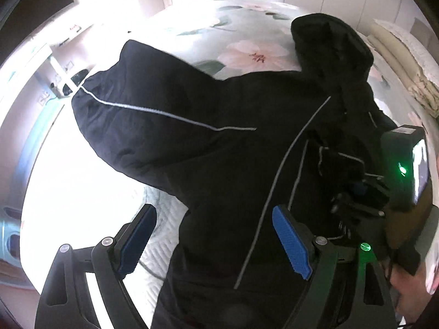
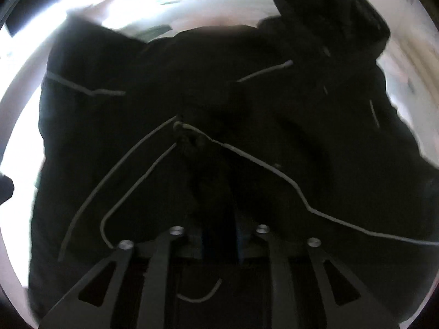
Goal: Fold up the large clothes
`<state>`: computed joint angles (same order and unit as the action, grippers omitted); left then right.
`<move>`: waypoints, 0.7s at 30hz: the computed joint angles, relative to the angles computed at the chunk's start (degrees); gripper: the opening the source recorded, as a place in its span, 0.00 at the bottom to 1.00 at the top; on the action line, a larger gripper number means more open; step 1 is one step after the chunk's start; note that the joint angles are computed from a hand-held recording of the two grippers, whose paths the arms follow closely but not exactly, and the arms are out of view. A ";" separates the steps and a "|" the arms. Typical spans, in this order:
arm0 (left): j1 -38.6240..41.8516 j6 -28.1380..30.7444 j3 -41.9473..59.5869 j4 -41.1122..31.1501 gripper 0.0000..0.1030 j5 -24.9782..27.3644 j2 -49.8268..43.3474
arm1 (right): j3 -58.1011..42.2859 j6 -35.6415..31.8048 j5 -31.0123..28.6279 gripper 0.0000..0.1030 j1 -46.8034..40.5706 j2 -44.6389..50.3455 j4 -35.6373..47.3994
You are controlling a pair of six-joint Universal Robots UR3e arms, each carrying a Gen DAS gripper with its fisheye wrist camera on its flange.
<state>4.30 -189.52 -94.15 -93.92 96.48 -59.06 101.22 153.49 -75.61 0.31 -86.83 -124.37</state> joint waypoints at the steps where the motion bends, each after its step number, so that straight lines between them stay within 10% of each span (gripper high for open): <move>1: 1.00 0.69 -0.57 0.16 0.85 -0.72 0.30 | -0.62 -0.50 0.41 0.55 0.66 0.18 0.99; 9: 1.13 2.09 0.81 5.04 0.85 -7.69 -4.84 | -7.92 -8.05 8.77 0.55 -15.07 -11.70 21.92; 15: -3.19 -0.54 0.41 13.04 0.85 -15.52 -13.03 | -8.36 -6.95 2.41 0.56 -31.92 -4.22 18.93; 21: -3.68 -2.27 0.30 16.35 0.85 -21.16 -18.08 | -0.81 -9.20 -4.63 0.58 -28.85 1.20 8.10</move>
